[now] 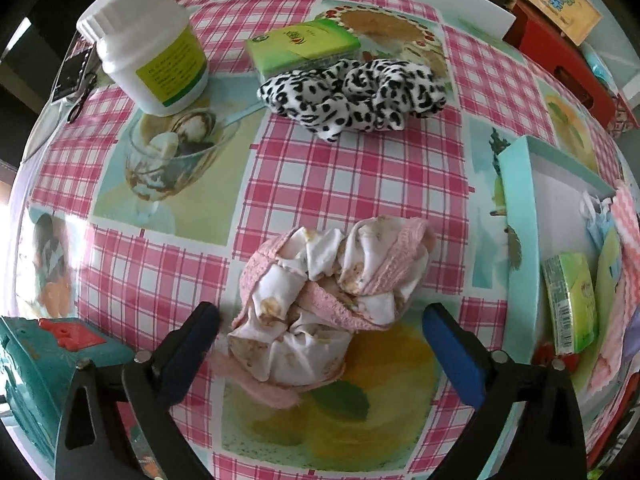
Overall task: Organize soft objects
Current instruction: 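Lower the left gripper onto the pink-and-white scrunched cloth and grasp it, then carry the wipes pack with the right gripper while the left carries the cloth over the tray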
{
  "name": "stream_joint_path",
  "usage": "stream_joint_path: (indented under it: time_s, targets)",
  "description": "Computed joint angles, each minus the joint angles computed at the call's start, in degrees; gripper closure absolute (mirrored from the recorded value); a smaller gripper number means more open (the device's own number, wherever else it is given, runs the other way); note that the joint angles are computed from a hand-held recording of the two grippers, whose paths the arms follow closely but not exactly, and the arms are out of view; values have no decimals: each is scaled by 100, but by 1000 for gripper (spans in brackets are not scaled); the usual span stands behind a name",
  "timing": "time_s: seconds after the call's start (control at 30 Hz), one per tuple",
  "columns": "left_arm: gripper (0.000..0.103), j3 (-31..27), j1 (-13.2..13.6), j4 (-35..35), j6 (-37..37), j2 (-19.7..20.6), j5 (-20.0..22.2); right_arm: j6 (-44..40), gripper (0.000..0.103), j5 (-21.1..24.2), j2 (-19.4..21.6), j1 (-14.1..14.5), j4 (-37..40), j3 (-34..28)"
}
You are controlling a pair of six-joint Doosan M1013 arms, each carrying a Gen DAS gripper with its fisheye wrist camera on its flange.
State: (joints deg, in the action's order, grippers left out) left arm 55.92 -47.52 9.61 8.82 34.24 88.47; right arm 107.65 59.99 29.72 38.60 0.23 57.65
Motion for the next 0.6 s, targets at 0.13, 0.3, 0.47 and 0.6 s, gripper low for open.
stream_joint_path:
  time_s: [0.13,0.3,0.47,0.6]
  targets:
    - [35,-93,-36,198,84,5,-2,30,41,-17,-11,-7,-12,22]
    - [63,-147,-39,277,137,8,-25,84,41,-14,-14,-5,-41,22]
    - [70,-104,-26,277,119,-34,-41,91,41,-2,-9,-2,-49,9]
    - [74,4,-7,324,97,-121,-108,100,41,-8,-12,-1,-56,14]
